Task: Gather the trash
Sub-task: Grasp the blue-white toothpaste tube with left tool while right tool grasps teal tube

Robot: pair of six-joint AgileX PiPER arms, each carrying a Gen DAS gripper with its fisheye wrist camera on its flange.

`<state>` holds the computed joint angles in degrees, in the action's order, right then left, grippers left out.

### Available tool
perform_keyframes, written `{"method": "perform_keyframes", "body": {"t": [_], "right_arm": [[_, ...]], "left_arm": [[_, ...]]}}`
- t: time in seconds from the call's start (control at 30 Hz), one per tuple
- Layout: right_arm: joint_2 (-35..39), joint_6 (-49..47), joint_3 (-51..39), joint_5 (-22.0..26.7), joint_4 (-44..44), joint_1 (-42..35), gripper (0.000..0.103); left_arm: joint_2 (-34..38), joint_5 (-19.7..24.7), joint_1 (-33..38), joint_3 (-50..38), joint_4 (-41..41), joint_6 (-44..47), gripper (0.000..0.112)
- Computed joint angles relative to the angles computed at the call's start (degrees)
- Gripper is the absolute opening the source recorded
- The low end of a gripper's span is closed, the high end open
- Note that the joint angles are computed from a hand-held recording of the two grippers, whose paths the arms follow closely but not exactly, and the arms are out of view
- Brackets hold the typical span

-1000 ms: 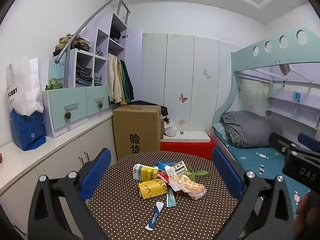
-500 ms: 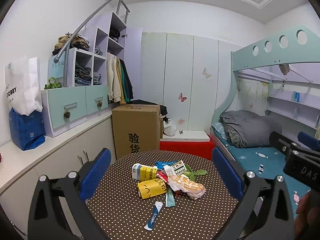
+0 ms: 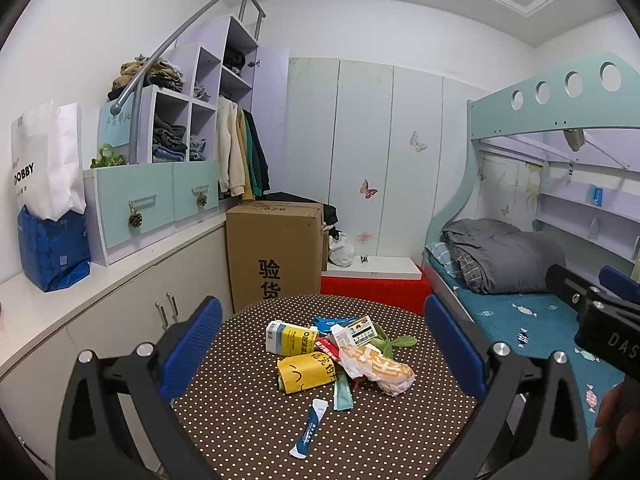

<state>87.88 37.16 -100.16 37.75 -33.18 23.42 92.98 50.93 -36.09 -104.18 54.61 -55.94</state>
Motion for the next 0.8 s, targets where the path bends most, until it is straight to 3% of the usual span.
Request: {"method": "perform_keyframes", "body": {"t": [0.23, 0.5, 0.8], "right_arm": [[2.5, -2.2, -1.6, 0.3, 2.2, -1.4, 0.097], [9.0, -7.8, -3.9, 1.4, 9.5, -4.9, 0.097], [15.8, -13.7, -5.8, 2.9, 17.0, -6.8, 0.097]], "left_arm": [[0.4, -1.2, 2.4, 1.7, -2.1, 0.8, 0.099], [3.9, -3.8, 8.9, 4.8, -10.6, 5.8, 0.099], [11.4, -6.8, 14.0, 6.8, -22.8, 17.6, 0.099]]}}
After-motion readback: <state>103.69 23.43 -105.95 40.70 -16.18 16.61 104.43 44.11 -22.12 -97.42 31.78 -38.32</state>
